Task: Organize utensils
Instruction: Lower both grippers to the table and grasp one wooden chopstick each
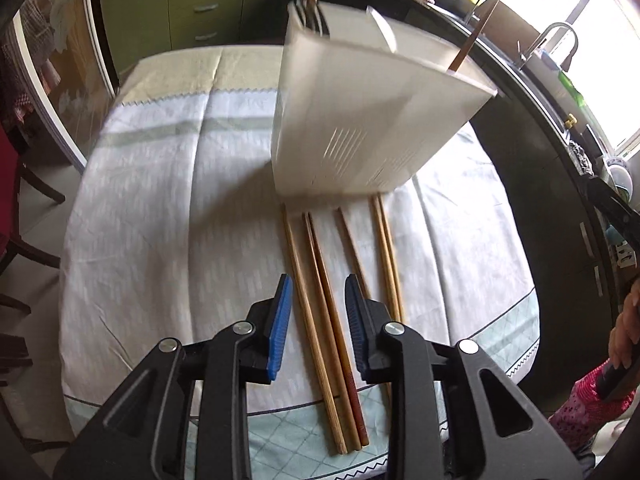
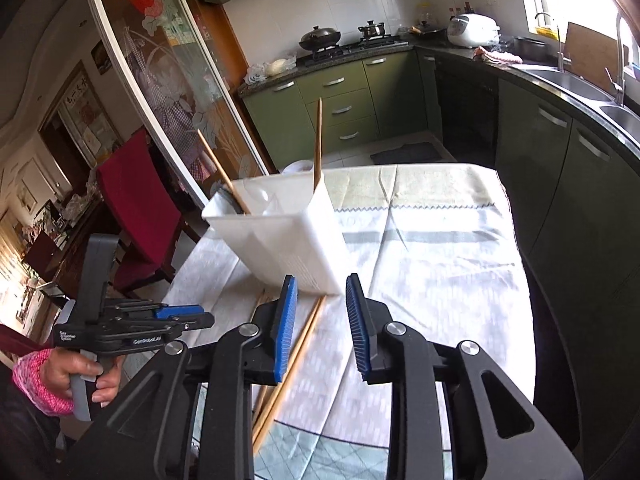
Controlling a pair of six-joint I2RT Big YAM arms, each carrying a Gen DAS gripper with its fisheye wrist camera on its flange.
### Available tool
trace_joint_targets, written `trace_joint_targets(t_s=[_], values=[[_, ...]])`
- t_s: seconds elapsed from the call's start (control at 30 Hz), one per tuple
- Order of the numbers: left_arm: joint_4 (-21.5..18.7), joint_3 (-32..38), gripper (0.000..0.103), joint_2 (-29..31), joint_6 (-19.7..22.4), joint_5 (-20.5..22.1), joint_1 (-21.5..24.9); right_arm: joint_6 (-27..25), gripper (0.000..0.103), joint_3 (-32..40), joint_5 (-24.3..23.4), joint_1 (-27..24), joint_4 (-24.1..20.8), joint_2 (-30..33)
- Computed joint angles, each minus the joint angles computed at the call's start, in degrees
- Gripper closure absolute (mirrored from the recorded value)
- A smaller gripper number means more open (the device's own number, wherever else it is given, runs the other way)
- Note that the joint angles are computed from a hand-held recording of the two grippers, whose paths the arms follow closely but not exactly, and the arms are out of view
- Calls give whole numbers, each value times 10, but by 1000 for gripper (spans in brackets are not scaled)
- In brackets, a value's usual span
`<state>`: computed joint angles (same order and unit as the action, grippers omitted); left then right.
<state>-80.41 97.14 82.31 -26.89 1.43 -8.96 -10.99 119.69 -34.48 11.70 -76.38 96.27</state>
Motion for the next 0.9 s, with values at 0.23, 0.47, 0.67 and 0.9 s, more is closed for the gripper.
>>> trace_joint_targets(t_s=[0.23,0.47,0.67,0.9], values=[[-24,-6,77,38,-21,0,-2,-37,73,-85,4,-2,-10,-26],[-32,-4,82,57,-30,-9,-3,-36,73,-86,18,12,-12,-11],[-23,-12,89,57,-22,-10,-4,-39,73,-76,50,46,-29,20],[-27,-36,91,30,11,-21,17,-38,73,-79,95,88,-43,56]])
